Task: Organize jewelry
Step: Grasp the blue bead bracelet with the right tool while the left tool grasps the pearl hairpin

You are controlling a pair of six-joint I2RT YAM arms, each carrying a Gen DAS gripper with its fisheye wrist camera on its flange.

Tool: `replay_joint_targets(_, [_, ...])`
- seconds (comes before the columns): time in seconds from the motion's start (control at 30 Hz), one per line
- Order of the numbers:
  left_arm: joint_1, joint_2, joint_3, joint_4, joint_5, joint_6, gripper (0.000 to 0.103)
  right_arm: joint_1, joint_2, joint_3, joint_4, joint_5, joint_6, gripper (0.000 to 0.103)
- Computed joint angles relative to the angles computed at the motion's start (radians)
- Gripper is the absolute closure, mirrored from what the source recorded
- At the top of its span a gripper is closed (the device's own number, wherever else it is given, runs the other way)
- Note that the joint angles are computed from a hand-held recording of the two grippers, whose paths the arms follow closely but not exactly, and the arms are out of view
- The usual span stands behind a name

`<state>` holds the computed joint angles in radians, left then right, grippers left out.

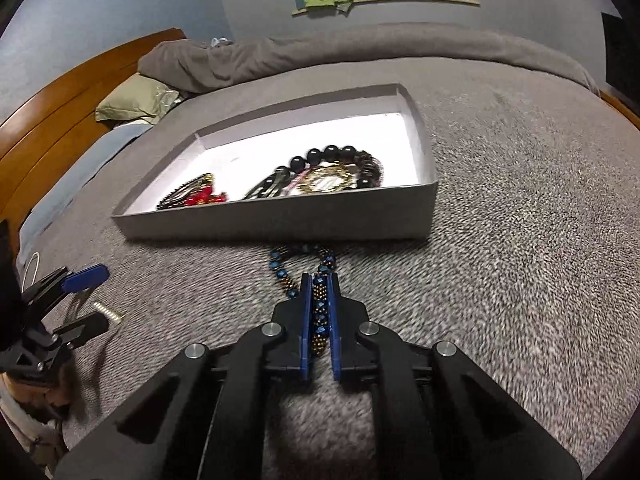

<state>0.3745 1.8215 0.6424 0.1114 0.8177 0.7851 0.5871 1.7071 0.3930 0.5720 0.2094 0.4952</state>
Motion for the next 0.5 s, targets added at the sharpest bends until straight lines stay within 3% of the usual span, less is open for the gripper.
replay_joint_targets(0.2, [0.003, 0.014, 0.047, -0.104, 0.004, 0.064, 0.023, 0.057, -0.042, -0.054, 0.024, 0.044, 0.024, 0.096])
replay_joint_targets(0.4, [-0.022, 0.021, 0.065, -0.135, -0.036, 0.155, 0.024, 0.084, -0.063, -0.09, 0.042, 0.064, 0.046, 0.096])
replay_joint_targets(0.5, [-0.035, 0.043, 0.094, -0.173, -0.049, 0.181, 0.035, 0.078, -0.058, -0.09, 0.047, 0.056, 0.047, 0.096])
